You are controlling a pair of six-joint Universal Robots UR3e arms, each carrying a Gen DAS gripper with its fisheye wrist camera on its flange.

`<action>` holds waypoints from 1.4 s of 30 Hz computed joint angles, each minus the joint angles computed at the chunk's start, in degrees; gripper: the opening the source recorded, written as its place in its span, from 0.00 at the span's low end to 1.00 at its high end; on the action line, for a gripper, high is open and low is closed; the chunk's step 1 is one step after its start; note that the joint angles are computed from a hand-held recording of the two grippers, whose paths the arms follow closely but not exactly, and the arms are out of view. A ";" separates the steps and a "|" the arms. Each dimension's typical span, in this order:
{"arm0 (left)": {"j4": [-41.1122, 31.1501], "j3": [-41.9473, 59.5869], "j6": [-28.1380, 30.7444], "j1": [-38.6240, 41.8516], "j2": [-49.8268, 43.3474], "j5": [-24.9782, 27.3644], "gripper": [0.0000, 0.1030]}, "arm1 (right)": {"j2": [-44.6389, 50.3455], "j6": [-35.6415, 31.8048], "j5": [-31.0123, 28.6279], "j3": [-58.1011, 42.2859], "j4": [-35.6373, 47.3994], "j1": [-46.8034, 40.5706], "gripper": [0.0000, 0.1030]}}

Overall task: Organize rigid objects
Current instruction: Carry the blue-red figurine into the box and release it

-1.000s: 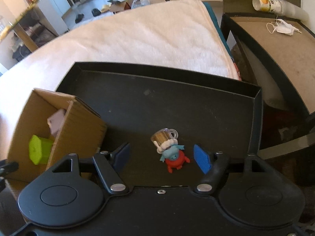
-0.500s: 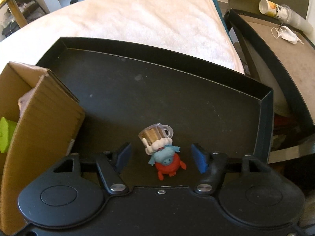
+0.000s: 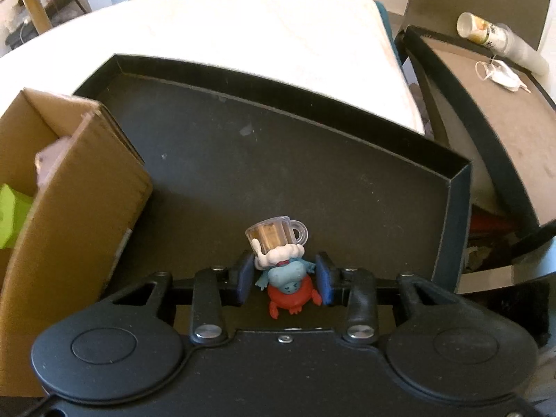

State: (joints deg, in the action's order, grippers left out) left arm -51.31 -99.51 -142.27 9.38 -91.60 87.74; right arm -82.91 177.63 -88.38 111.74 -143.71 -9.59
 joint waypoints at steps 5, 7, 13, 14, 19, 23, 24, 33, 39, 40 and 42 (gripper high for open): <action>-1.74 1.42 -0.19 -0.35 -0.51 0.37 0.10 | -3.56 0.13 0.25 1.02 -0.91 -0.21 0.36; -2.20 1.88 -0.48 -0.45 -0.77 0.48 0.10 | -5.27 0.06 0.17 1.37 -1.51 -0.24 0.36; -4.22 4.20 -0.81 -1.09 -2.06 1.28 0.10 | -10.18 -0.03 1.94 2.47 -3.06 -0.09 0.36; -4.17 4.29 -0.58 -1.33 -2.16 1.59 0.10 | -10.73 0.05 2.15 2.30 -3.19 0.24 0.36; -5.69 5.87 -1.14 -1.45 -3.15 1.70 0.10 | -13.44 0.20 5.96 0.59 -2.98 0.56 0.36; -6.63 6.80 -1.74 -1.59 -3.73 1.83 0.10 | -16.06 -0.44 14.06 -1.07 0.32 -1.47 0.36; -6.73 6.80 -1.76 -1.68 -3.64 1.93 0.10 | -16.31 -0.49 15.39 -1.51 1.08 -1.79 0.36; -8.28 7.31 -1.49 -0.87 -3.18 0.89 0.10 | -15.02 -0.79 19.81 -4.11 3.12 -1.21 0.36; -9.64 8.03 -1.21 0.07 -2.98 -0.57 0.10 | -12.41 0.19 20.83 -5.71 2.60 1.01 0.36; -9.74 8.02 -1.12 0.24 -2.96 -0.79 0.10 | -12.17 0.16 21.07 -5.91 2.75 1.34 0.36; -9.81 7.96 -0.79 0.53 -2.97 -1.19 0.10 | -11.13 0.39 21.16 -6.52 2.83 2.44 0.36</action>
